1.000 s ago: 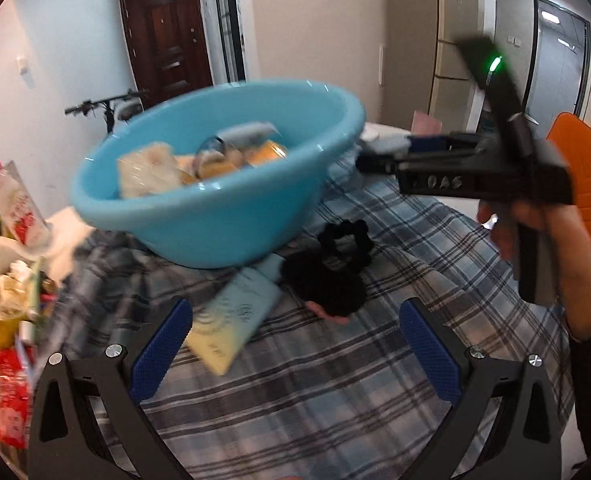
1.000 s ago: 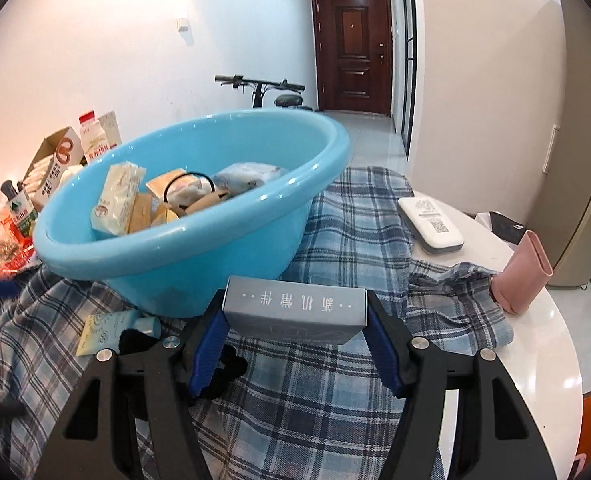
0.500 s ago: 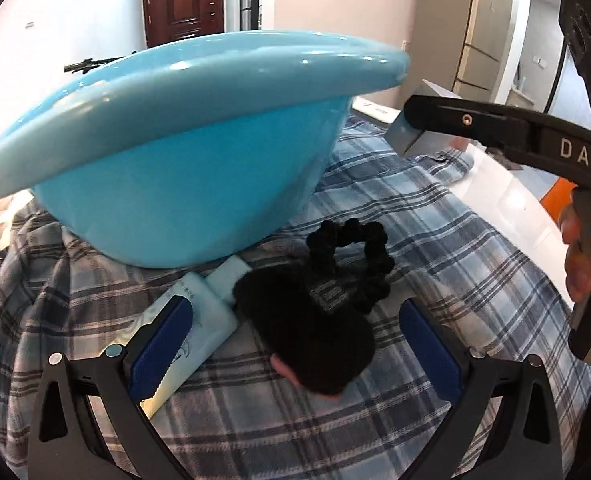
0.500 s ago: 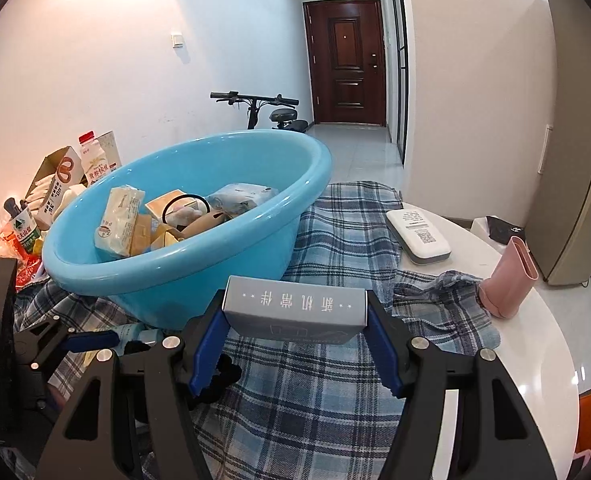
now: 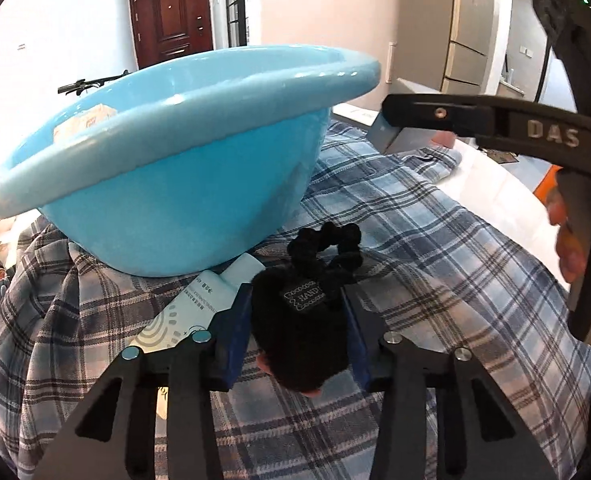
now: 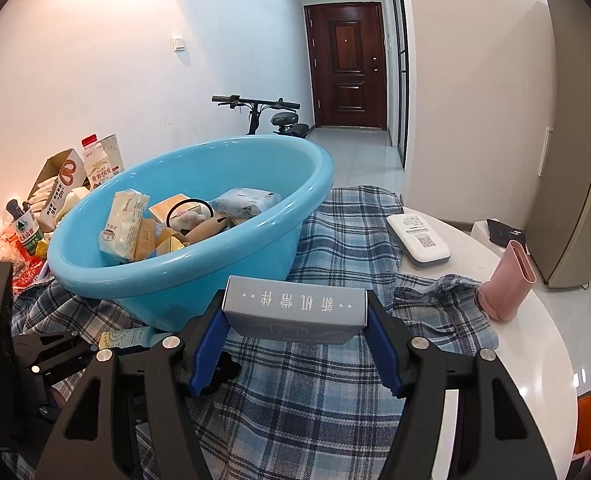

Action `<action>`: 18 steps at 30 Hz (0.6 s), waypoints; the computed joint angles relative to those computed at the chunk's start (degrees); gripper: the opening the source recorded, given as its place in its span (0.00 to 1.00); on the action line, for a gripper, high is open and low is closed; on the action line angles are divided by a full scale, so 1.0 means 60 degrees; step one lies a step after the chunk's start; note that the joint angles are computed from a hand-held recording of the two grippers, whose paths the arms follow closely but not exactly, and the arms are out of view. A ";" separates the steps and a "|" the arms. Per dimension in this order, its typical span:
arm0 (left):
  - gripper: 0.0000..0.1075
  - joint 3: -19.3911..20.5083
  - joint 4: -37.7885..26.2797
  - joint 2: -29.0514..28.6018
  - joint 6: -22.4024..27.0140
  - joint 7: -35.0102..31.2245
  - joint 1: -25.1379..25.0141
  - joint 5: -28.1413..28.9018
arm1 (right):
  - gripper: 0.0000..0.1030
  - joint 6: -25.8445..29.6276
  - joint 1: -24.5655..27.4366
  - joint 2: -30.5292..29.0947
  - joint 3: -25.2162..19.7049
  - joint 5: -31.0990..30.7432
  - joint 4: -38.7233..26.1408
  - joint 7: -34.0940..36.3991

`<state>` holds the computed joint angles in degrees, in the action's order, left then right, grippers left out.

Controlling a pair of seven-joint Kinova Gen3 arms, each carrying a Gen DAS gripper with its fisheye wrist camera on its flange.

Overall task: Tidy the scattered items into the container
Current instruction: 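Grasp the black fuzzy item with the left tool while the right tool holds the box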

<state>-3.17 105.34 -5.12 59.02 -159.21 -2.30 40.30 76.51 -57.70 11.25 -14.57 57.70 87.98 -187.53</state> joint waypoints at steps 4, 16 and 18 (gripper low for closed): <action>0.37 -0.0191 0.0148 -0.0282 0.0285 -0.0405 -0.0045 0.0140 | 0.65 0.0076 -0.0028 0.0002 -0.0002 0.0031 -0.0025 -0.0009; 0.37 -0.1352 -0.0190 -0.0917 0.2067 -0.1533 -0.0685 0.1025 | 0.65 0.0463 -0.0222 -0.0048 -0.0056 0.0341 -0.0055 -0.0131; 0.37 -0.1600 -0.0361 -0.0964 0.2429 -0.1661 -0.0851 0.1258 | 0.65 0.0588 -0.0265 -0.0088 -0.0082 0.0410 -0.0075 -0.0238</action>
